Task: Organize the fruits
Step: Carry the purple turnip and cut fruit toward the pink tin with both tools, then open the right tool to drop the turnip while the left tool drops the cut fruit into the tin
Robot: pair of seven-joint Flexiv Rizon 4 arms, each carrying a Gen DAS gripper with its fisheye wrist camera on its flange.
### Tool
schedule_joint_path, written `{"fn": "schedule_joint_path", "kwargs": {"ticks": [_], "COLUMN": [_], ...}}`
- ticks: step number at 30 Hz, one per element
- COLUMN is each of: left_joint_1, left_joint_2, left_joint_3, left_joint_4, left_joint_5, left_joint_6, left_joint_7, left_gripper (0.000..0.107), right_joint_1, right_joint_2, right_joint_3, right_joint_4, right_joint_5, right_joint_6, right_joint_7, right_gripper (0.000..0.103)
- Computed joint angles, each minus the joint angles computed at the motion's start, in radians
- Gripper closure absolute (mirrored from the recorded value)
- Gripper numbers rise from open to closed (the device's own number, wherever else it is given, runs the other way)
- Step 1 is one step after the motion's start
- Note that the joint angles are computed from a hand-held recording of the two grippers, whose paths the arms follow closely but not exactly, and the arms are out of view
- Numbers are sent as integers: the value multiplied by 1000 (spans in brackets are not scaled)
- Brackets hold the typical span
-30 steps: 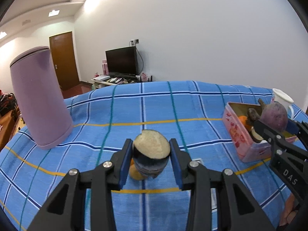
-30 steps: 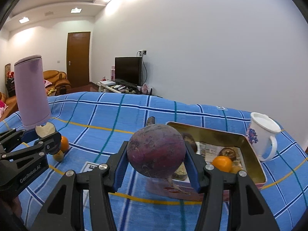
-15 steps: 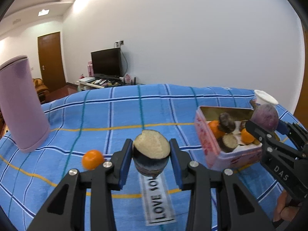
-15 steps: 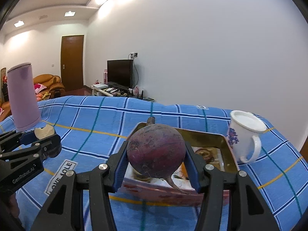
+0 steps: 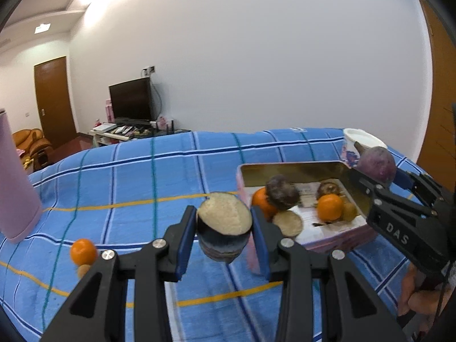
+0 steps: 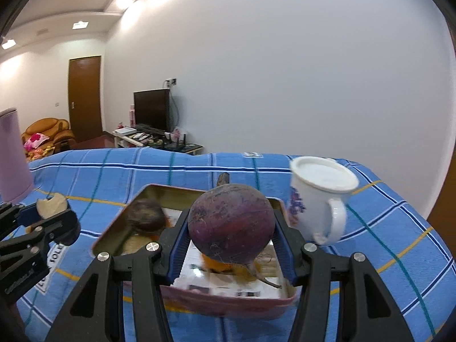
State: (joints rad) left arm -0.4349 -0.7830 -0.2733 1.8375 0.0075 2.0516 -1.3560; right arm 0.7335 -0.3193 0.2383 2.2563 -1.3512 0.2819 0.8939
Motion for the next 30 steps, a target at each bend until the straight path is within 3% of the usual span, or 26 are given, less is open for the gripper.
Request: {"fn": "schedule_joint_path", "kwargs": {"ticks": [12,21,30], "left_joint_1": [-58,-134,-97], "left_joint_2": [-45,-74,-89], "left_joint_3": [-28,7,-44], "left_joint_4": [-94,-157,-171], "left_joint_5": [-3,-44,-33], "left_joint_6": [-55,-89,-117], "left_joint_7": [28,54,57], "left_gripper": [67,67,67], "right_joint_1": [-51,-143,-254], "right_joint_2": [55,58,58], "right_joint_3": [6,-31,-68], "right_joint_4": [69,84,101], "right_joint_5": [58,-43,-171], "right_joint_6": [7,164,384], "right_joint_7": [-5,-21,24], "right_gripper": [47,47,47]}}
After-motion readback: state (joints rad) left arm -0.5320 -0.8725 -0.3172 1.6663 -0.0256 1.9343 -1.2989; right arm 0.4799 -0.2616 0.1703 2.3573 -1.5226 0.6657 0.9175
